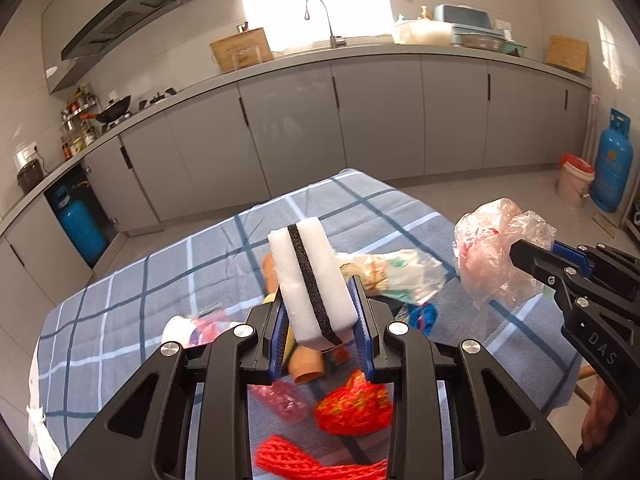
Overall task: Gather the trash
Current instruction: 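Carry both items over the green bin and open both tools to drop them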
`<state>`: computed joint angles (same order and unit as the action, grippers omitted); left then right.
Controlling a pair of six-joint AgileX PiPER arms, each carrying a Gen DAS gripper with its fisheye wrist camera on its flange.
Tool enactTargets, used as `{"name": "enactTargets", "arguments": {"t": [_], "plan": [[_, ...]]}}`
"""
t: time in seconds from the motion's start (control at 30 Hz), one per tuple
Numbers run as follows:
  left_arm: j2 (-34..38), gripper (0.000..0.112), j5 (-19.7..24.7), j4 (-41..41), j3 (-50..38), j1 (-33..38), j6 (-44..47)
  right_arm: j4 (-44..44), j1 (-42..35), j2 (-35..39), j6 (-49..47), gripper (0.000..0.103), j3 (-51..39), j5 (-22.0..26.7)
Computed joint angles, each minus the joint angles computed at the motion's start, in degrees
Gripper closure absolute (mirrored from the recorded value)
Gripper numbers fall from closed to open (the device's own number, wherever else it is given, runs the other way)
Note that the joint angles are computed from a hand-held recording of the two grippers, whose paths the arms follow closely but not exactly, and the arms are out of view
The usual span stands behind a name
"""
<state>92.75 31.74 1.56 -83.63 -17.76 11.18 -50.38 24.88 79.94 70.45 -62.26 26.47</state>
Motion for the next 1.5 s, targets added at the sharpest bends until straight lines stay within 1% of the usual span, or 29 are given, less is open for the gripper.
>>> {"name": "enactTargets", "arguments": {"t": [0.17, 0.4, 0.8, 1.0, 1.17, 1.3, 1.5], "plan": [[0.75, 0.083, -0.06, 1.55, -1.81, -3.47, -0.08, -0.92, -2.62, -2.27, 1.52, 0.086, 2.71, -1.19], [3.8, 0.083, 0.76, 3.49, -5.6, -7.98, -1.32, -1.5, -5.71, -5.03, 2.5, 0.086, 5.7, -1.21], [10.41, 0.083, 3.31, 5.48, -13.4, -14.05, -3.08, 0.69, -14.07, -8.58, 0.09, 0.085, 9.78, -3.22], [13.36, 0.083, 4.84, 6.77, -16.63, -16.01, -3.82, 2.93, -18.91, -9.43, -2.59, 0.085, 11.51, -5.19], [17.09, 0.083, 7.61, 7.03, -21.76, -17.69, -3.82, 5.61, -22.98, -9.93, -5.79, 0.085, 12.66, -7.01], [19.8, 0.083, 9.26, 7.24, -25.5, -19.4, -3.8, 8.43, -26.43, -10.0, -9.45, 0.085, 13.49, -8.66], [24.15, 0.083, 12.29, 6.76, -32.2, -21.98, -3.26, 15.14, -32.55, -8.78, -17.73, 0.085, 14.54, -12.07]]}}
